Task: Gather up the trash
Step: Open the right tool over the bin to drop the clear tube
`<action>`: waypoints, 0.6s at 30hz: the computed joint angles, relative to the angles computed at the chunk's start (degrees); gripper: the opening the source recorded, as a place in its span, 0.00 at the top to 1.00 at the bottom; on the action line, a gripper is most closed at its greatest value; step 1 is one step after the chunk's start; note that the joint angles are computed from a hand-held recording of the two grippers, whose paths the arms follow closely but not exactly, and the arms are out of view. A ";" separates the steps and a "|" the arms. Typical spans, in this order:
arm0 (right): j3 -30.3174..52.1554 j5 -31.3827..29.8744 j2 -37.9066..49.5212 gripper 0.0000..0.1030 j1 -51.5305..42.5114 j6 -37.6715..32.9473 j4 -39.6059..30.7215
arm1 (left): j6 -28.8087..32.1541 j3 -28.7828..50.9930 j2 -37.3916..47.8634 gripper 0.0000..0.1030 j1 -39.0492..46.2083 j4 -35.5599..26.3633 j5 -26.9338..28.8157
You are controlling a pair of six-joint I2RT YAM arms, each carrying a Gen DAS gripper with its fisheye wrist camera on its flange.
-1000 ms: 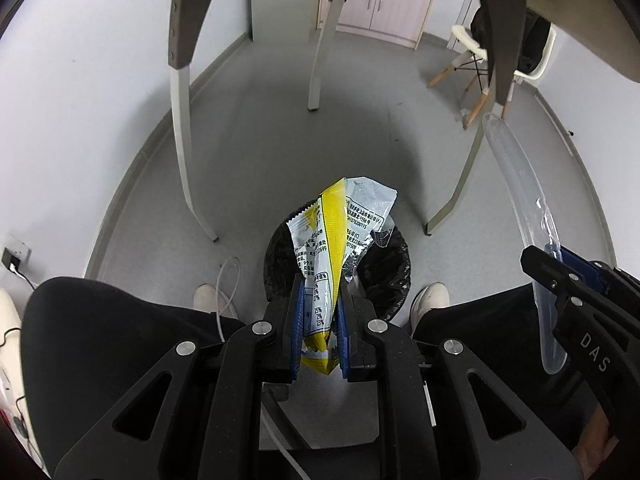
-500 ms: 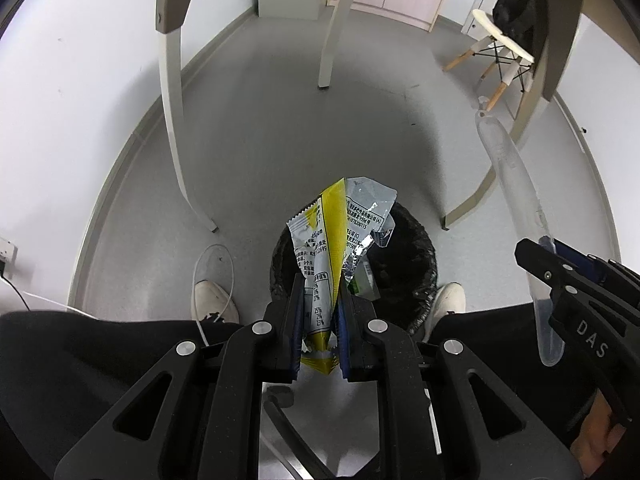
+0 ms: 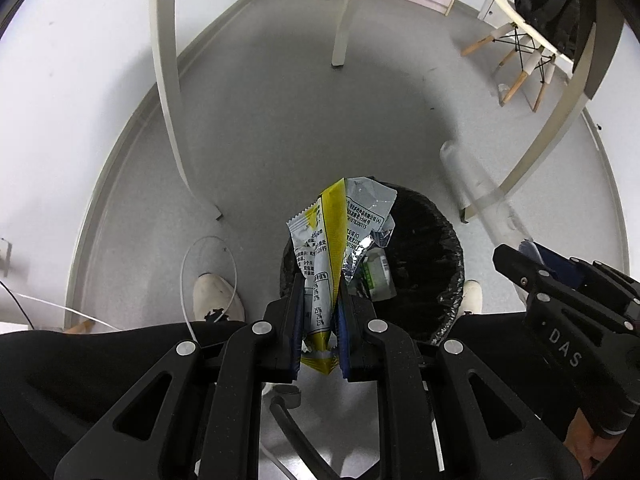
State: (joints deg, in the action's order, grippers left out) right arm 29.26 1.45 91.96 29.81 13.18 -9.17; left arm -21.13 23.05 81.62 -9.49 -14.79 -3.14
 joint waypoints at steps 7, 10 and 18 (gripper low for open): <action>1.71 0.32 3.03 0.69 1.09 -0.78 1.24 | 1.09 -0.58 2.94 0.87 2.42 2.34 0.76; 1.46 1.43 3.08 0.55 1.93 -0.45 2.32 | 1.24 -0.52 2.97 0.87 2.60 2.39 0.88; -1.56 3.17 -2.09 0.19 -1.10 -3.03 2.57 | -0.65 -0.24 3.26 0.87 -0.83 2.83 1.04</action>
